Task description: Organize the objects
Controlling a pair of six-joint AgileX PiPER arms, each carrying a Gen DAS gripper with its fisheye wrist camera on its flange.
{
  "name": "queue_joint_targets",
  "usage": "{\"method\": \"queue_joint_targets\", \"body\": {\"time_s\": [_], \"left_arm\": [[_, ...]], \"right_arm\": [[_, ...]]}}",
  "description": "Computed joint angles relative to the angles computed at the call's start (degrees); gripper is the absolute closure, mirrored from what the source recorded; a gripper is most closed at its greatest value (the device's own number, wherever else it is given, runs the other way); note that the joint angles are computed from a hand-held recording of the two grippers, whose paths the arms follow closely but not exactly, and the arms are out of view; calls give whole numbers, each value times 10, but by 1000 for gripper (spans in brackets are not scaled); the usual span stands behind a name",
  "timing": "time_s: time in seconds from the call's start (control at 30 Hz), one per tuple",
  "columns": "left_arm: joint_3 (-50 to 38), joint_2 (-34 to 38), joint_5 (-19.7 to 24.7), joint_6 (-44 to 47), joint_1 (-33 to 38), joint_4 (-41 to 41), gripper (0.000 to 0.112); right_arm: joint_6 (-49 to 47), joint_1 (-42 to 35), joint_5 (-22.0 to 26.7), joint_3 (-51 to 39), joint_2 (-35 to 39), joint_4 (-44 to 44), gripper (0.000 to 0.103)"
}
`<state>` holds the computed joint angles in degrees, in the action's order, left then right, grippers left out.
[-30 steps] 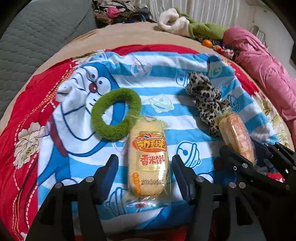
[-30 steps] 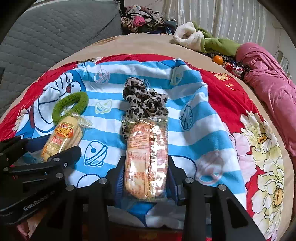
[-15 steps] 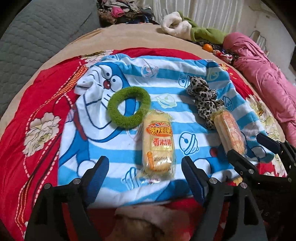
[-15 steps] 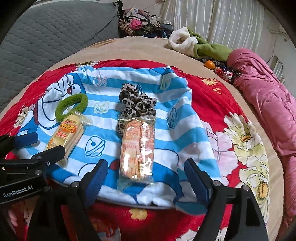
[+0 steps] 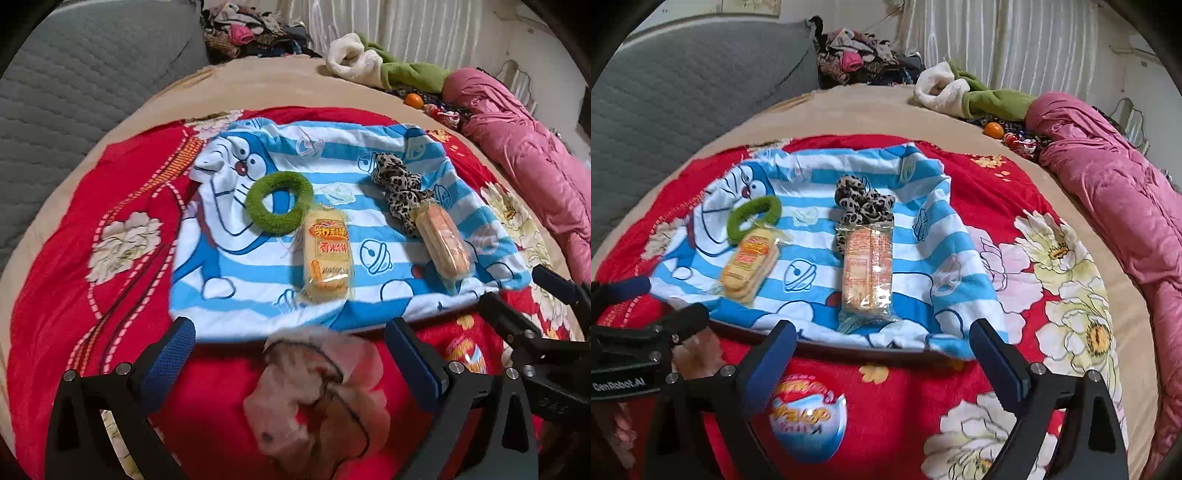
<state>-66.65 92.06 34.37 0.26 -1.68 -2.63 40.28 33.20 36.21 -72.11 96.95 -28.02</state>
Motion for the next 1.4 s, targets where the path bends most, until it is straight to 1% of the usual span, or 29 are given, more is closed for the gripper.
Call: {"method": "queue_joint_targets", "body": {"time_s": [0.07, 0.13, 0.3, 0.63, 0.7, 0.9, 1.03, 1.17, 1.3, 1.4], "left_arm": [[17, -23, -3, 15, 8, -19, 10], [35, -48, -7, 42, 20, -47, 10], [61, -104, -4, 66, 32, -71, 10], [90, -218, 30, 95, 60, -101, 10], [91, -238, 43, 109, 71, -115, 10], [88, -295, 73, 113, 78, -114, 10], [95, -331, 81, 111, 80, -108, 10], [110, -370, 98, 123, 92, -125, 10], [130, -406, 99, 104, 81, -101, 10], [146, -431, 112, 116, 91, -114, 10]], "right_arm": [[9, 6, -5, 14, -19, -4, 6], [28, 17, -4, 26, -37, -20, 2], [65, 45, 9, 50, -87, -45, 2], [126, 105, 43, 79, -174, -102, 1], [141, 123, 52, 82, -190, -121, 1], [184, 176, 88, 84, -229, -163, 1], [210, 222, 124, 87, -251, -193, 1], [240, 265, 148, 108, -274, -224, 1], [267, 302, 172, 128, -294, -240, 1], [287, 327, 190, 144, -310, -251, 1]]}}
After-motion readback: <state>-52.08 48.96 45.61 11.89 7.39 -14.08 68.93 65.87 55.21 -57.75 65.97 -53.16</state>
